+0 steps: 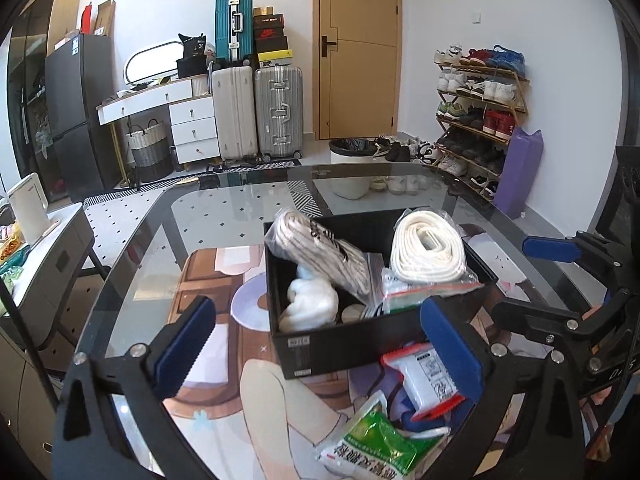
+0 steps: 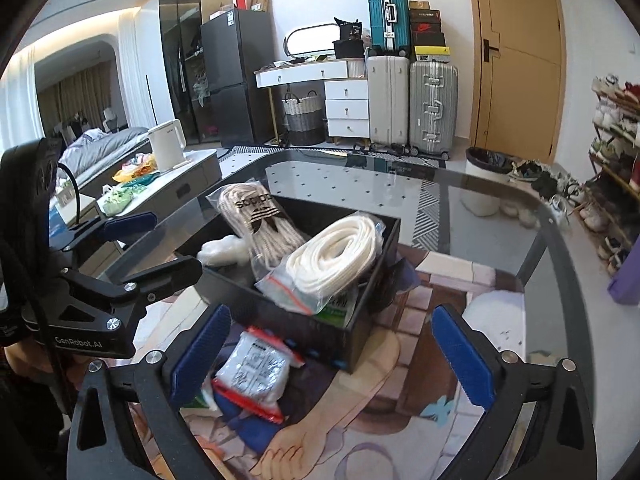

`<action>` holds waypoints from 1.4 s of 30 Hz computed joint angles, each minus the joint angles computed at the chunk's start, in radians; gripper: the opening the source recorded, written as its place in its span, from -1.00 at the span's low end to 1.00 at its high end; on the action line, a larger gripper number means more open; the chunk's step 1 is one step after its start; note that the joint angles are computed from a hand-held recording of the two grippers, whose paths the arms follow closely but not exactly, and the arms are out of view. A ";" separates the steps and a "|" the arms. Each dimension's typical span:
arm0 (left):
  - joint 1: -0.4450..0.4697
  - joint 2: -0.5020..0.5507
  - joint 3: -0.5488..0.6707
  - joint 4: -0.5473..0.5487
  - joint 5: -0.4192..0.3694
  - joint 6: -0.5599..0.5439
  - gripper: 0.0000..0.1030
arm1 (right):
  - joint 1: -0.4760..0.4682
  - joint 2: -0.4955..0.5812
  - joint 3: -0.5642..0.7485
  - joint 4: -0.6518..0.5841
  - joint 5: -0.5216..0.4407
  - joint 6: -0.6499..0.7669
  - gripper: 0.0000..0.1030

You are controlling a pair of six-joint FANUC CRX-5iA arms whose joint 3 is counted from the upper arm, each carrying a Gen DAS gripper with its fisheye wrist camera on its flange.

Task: Organize soft objects
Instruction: 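Withdraw both tools from the box and move the right tool toward the white-and-red packet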

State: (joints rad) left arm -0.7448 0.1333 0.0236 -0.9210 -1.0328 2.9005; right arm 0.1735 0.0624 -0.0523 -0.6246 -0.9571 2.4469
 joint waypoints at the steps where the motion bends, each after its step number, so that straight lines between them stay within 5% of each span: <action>1: -0.003 -0.001 -0.002 0.000 -0.001 0.002 1.00 | -0.003 -0.003 -0.003 -0.003 -0.005 -0.001 0.98; 30: -0.032 -0.037 -0.078 0.042 -0.011 0.010 1.00 | 0.041 0.023 -0.037 0.035 -0.060 -0.066 0.99; 42: -0.019 -0.040 -0.089 0.060 -0.008 0.009 1.00 | 0.117 0.045 -0.076 0.124 -0.013 -0.177 0.98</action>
State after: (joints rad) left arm -0.7638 0.0934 -0.0654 -0.8608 -1.0413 2.9096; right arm 0.2902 0.1074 -0.1279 -0.5007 -0.9697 2.2699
